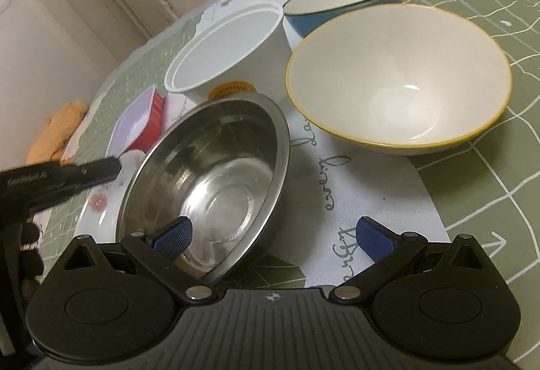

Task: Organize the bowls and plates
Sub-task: 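Reach the right gripper to the steel bowl and grasp its rim, then carry the steel bowl with the right gripper onto the floral white plate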

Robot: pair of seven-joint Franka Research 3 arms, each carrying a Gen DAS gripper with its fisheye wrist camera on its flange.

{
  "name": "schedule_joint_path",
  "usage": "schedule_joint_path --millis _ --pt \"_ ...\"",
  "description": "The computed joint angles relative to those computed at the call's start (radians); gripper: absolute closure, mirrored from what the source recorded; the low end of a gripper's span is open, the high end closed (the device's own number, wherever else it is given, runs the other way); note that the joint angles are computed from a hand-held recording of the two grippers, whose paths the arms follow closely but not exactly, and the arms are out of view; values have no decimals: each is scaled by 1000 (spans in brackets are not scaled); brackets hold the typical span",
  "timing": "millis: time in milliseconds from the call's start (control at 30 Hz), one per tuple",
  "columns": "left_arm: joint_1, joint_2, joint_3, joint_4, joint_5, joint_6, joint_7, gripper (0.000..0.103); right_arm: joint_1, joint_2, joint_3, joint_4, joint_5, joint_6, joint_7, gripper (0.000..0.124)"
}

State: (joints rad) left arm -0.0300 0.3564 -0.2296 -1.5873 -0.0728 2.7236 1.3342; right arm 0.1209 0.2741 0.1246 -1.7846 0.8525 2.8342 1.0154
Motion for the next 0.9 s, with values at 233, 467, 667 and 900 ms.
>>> schedule_joint_path --millis 233,467,667,900 --pt "0 113 -22 150 -6 -98 60 85 -65 13 26 35 173 -99 -92 21" --pt "14 128 -59 168 -60 -161 139 77 -13 -3 38 -3 219 52 -288 23" --pt "3 78 -54 92 -123 -145 147 77 49 2 -8 -5 57 120 -175 51" --pt "-2 17 -50 10 -158 -123 95 77 72 -19 -42 -40 -177 134 53 70"
